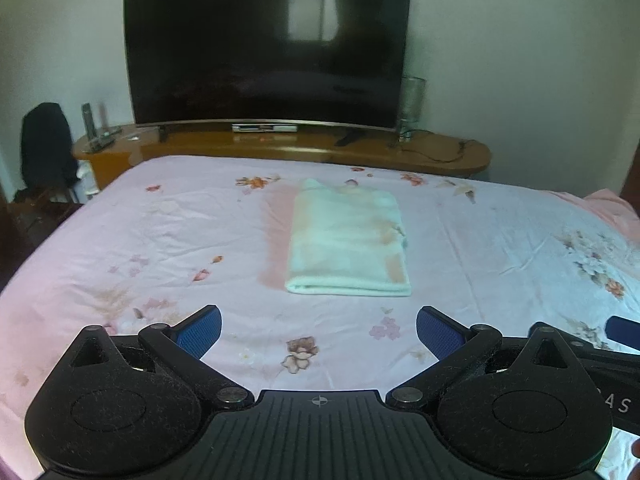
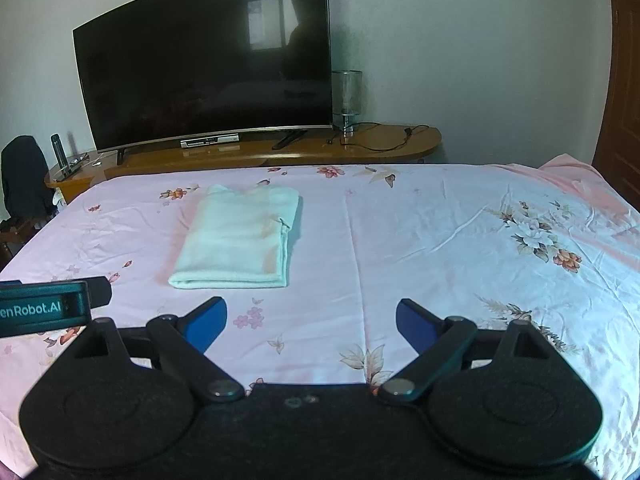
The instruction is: Fold small clothes
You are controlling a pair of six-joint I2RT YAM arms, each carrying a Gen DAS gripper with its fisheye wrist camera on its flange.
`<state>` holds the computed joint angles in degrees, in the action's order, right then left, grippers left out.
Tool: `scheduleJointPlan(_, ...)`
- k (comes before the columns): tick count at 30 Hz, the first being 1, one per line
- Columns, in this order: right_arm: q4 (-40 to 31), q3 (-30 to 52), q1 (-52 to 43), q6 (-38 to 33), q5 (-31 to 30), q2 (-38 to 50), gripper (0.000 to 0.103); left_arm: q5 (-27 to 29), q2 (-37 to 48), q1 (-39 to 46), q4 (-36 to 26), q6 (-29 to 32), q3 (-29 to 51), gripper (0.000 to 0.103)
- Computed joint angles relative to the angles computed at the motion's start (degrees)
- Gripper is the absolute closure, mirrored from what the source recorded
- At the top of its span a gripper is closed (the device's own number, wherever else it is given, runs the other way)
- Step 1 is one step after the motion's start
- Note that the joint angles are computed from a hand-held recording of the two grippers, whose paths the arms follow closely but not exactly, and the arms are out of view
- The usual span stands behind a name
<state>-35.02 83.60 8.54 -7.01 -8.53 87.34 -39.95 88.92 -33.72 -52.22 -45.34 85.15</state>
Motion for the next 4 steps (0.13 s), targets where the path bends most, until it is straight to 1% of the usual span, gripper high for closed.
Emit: scheduleJointPlan(4,0.6,-0.1,0.2,0.3,0.5,0.8,0.012,1.8,0.2,2.1,2.8,1.8,-1.2,0.000)
